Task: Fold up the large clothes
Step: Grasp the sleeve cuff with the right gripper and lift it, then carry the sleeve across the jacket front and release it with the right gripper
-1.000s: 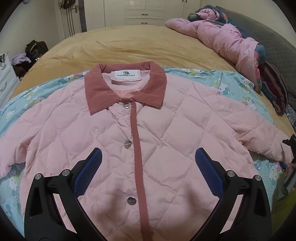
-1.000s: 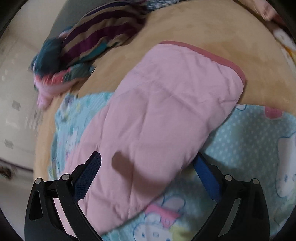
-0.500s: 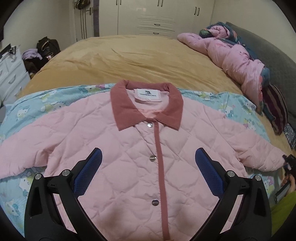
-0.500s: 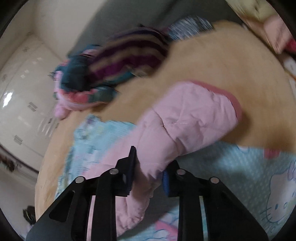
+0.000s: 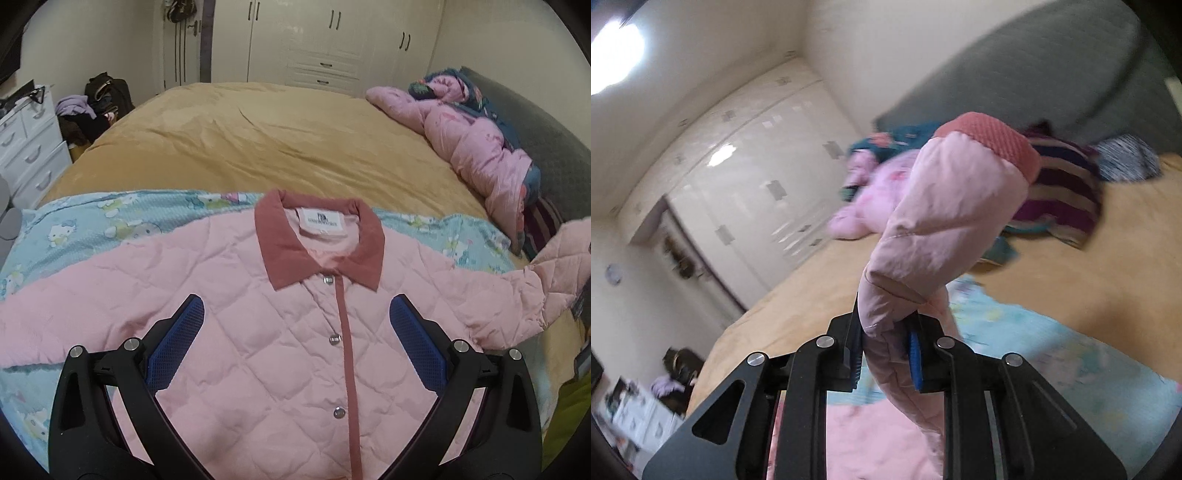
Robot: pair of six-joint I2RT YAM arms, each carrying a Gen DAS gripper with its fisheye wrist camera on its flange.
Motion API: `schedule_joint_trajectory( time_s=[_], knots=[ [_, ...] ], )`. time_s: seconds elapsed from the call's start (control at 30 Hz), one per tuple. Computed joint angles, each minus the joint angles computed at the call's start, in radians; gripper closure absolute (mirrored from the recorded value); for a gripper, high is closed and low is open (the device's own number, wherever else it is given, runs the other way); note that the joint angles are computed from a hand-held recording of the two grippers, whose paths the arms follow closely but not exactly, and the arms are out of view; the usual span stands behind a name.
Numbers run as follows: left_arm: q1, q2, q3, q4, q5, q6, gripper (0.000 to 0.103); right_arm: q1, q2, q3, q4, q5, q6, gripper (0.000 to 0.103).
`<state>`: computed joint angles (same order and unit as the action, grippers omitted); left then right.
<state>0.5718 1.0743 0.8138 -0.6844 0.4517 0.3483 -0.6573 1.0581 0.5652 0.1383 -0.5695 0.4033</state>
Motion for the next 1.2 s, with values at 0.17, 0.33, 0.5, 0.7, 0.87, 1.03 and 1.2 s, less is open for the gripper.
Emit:
schedule_joint_trajectory(
  time_s=[0.17, 0.33, 0.5, 0.7, 0.87, 1.03, 1.2],
  knots=[
    [0.075, 0.059, 0.100, -0.053, 0.070, 0.033, 0.009, 0.236, -0.052, 0.052, -0.022, 0.119, 0.005, 0.085],
    [0.163, 0.141, 0.207, -0.108, 0.154, 0.063, 0.009, 0.469, -0.061, 0.081, -0.021, 0.248, -0.002, 0.085],
    [0.223, 0.204, 0.269, -0.134, 0.208, 0.095, 0.009, 0.707, -0.047, 0.076, -0.001, 0.361, -0.020, 0.085],
    [0.280, 0.303, 0.309, -0.168, 0.259, 0.117, 0.009, 0.984, 0.063, 0.101, 0.052, 0.526, -0.014, 0.085],
    [0.302, 0.364, 0.305, -0.168, 0.260, 0.146, 0.009, 1.110, 0.178, 0.104, 0.119, 0.569, 0.010, 0.085],
    [0.337, 0.428, 0.320, -0.209, 0.326, 0.196, 0.009, 1.179, 0.305, 0.116, 0.181, 0.582, 0.031, 0.085],
    [0.345, 0.475, 0.332, -0.257, 0.387, 0.239, 0.009, 1.276, 0.438, 0.131, 0.223, 0.626, 0.046, 0.085]
  ],
)
